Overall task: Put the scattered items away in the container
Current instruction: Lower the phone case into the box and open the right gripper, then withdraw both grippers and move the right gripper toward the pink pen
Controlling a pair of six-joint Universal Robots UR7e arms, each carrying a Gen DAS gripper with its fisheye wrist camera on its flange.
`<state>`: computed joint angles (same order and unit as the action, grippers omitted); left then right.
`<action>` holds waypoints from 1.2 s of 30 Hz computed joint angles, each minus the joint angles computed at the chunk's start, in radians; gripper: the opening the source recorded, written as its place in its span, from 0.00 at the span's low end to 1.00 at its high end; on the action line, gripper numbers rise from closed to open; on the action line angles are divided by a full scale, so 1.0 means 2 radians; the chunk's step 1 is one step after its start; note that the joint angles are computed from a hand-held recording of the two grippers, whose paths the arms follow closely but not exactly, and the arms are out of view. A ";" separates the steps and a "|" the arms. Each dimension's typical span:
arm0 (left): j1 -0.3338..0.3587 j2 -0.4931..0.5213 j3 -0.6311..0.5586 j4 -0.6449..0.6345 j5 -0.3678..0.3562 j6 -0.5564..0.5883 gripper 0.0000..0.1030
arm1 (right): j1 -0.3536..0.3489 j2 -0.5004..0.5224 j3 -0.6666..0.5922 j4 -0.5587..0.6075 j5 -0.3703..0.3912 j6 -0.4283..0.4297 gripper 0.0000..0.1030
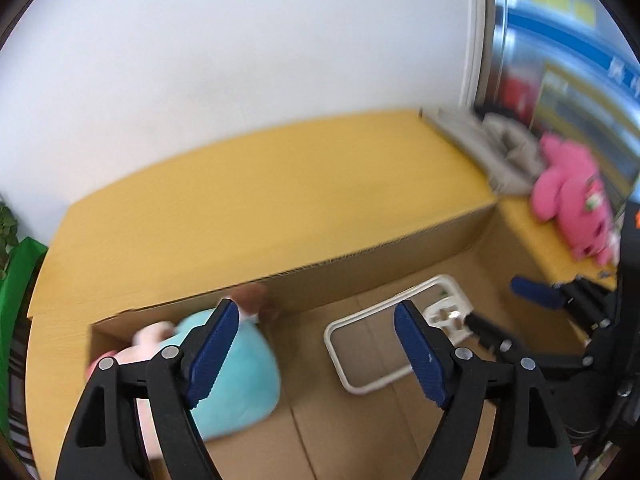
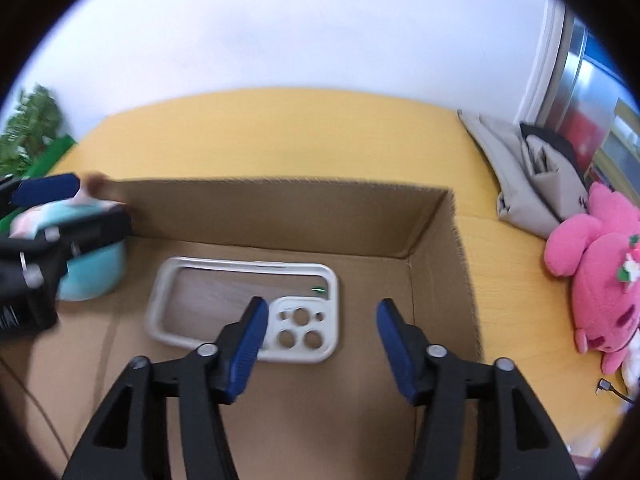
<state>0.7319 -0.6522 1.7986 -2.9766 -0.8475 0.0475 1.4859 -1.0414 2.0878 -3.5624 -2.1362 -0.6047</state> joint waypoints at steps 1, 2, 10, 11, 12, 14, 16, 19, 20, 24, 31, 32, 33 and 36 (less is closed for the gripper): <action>-0.012 -0.016 0.025 -0.026 0.004 0.000 0.86 | 0.005 -0.012 0.015 -0.005 0.003 -0.003 0.61; -0.021 -0.034 0.049 -0.047 0.009 0.002 0.88 | 0.012 -0.024 0.034 -0.020 0.001 -0.010 0.62; -0.144 -0.223 0.281 -0.147 0.067 -0.060 1.00 | 0.061 -0.118 0.193 -0.143 0.016 -0.012 0.76; -0.160 -0.243 0.303 -0.141 0.079 -0.079 1.00 | 0.066 -0.117 0.206 -0.166 0.009 -0.017 0.76; -0.178 -0.265 0.325 -0.128 0.091 -0.105 1.00 | 0.070 -0.117 0.214 -0.181 0.002 -0.021 0.76; -0.203 -0.293 0.354 -0.104 0.099 -0.145 1.00 | 0.073 -0.122 0.231 -0.203 -0.003 -0.027 0.76; -0.226 -0.309 0.375 -0.073 0.112 -0.191 1.00 | 0.084 -0.121 0.249 -0.223 -0.015 -0.027 0.76; -0.252 -0.339 0.405 -0.013 0.111 -0.254 1.00 | 0.098 -0.125 0.274 -0.240 -0.023 -0.026 0.76; -0.257 -0.345 0.412 0.001 0.111 -0.269 1.00 | 0.105 -0.123 0.282 -0.248 -0.028 -0.024 0.76; -0.279 -0.364 0.437 0.032 0.104 -0.326 1.00 | 0.123 -0.112 0.300 -0.269 -0.041 -0.015 0.76; -0.286 -0.344 0.450 0.006 0.087 -0.352 1.00 | 0.140 -0.099 0.316 -0.282 -0.057 -0.009 0.76; -0.285 -0.340 0.449 0.002 0.085 -0.350 1.00 | 0.141 -0.096 0.316 -0.285 -0.058 -0.009 0.76; -0.285 -0.336 0.451 -0.004 0.082 -0.350 1.00 | 0.141 -0.093 0.316 -0.288 -0.059 -0.008 0.76; -0.284 -0.324 0.451 -0.013 0.076 -0.353 1.00 | 0.138 -0.094 0.317 -0.286 -0.057 -0.006 0.76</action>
<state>0.1649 -1.3003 2.6999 -3.0023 -0.6958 -0.6591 1.7619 -1.2287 2.7212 -4.1337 -2.2508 -0.6160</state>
